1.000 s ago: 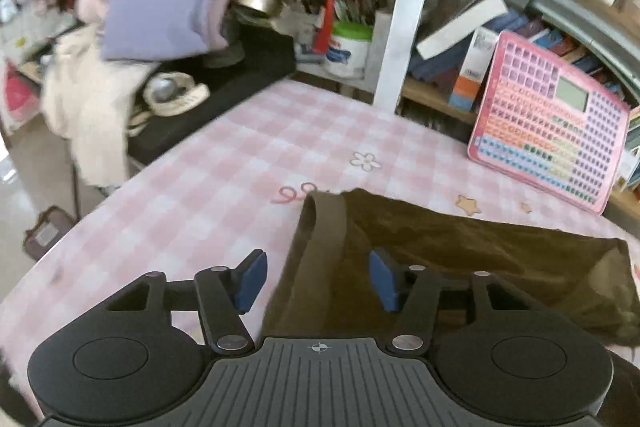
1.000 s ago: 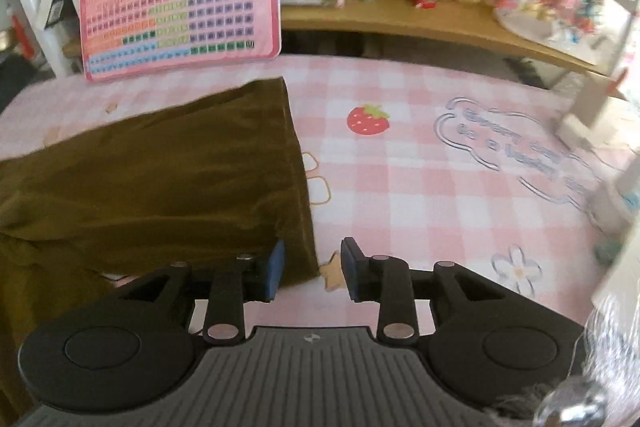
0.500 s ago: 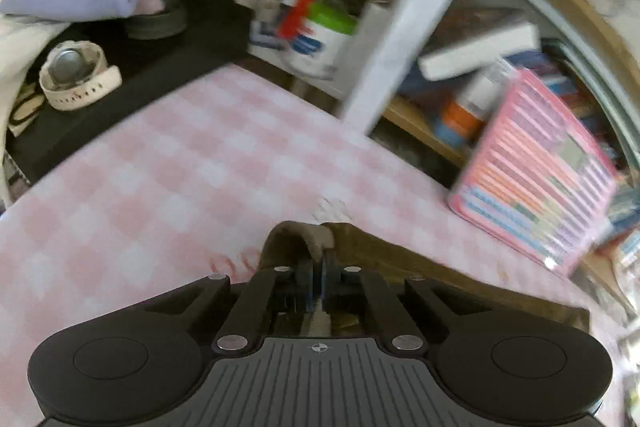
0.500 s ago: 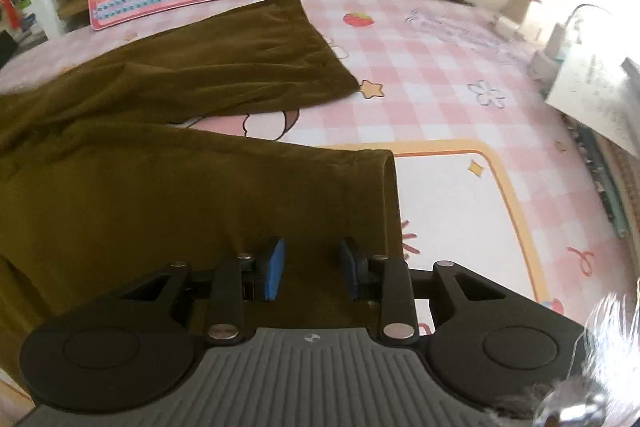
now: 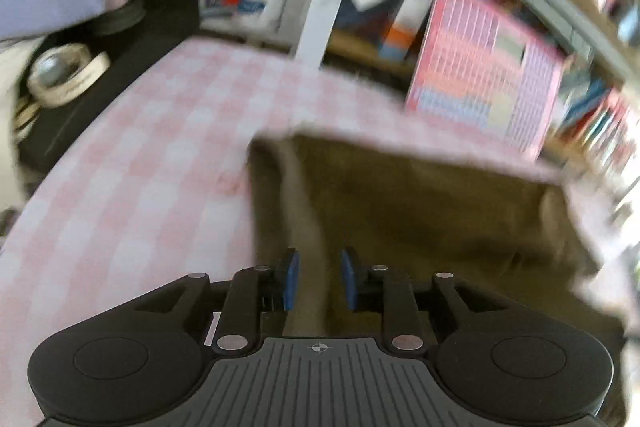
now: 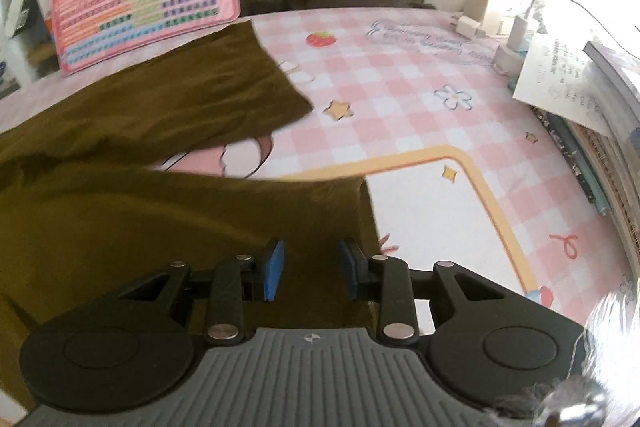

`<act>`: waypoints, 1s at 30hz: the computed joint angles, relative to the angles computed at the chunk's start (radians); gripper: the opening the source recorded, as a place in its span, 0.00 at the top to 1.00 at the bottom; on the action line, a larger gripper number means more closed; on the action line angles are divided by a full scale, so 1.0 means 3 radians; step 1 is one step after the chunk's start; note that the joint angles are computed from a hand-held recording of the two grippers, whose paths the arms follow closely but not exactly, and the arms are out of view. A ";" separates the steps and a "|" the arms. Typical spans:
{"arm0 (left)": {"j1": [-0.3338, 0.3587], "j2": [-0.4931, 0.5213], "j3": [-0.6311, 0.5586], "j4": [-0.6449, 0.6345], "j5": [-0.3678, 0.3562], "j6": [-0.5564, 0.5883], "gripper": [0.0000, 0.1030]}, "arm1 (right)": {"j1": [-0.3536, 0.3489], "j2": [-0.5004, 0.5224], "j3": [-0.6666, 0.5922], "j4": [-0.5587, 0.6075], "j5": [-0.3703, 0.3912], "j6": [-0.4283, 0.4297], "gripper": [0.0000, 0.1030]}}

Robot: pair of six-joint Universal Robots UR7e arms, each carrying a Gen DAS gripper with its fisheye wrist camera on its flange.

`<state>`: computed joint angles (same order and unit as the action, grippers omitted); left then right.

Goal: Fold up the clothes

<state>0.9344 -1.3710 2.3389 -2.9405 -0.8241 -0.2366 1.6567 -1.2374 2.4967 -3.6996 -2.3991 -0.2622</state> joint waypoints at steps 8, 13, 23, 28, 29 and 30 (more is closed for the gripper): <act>0.0010 -0.0134 0.0146 0.0027 -0.0025 -0.0164 0.77 | -0.0038 0.0136 -0.0136 0.0103 -0.0084 -0.0071 0.72; 0.0195 0.0069 -0.0055 -0.0062 -0.0132 -0.0029 0.77 | -0.0042 0.0117 -0.0099 0.0084 -0.0066 -0.0105 0.72; 0.0209 0.0171 -0.0153 -0.0225 -0.0214 0.0042 0.99 | -0.0048 0.0153 -0.0071 -0.0061 -0.0038 -0.0188 0.72; -0.0135 -0.0362 0.0166 -0.0565 -0.0433 -0.0211 0.99 | -0.0050 0.0077 -0.0058 0.0051 -0.0031 -0.0134 0.74; -0.0210 -0.0497 0.0231 -0.0558 -0.0404 -0.0295 0.99 | -0.0050 0.0052 -0.0054 0.0091 -0.0031 -0.0108 0.74; -0.0231 -0.0624 0.0290 -0.0469 -0.0345 -0.0421 0.99 | -0.0049 0.0028 -0.0044 0.0113 -0.0035 -0.0083 0.74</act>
<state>0.8651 -1.5583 2.4260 -3.0812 -0.9277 -0.3629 1.6420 -1.2289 2.4834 -3.6658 -2.4095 -0.2871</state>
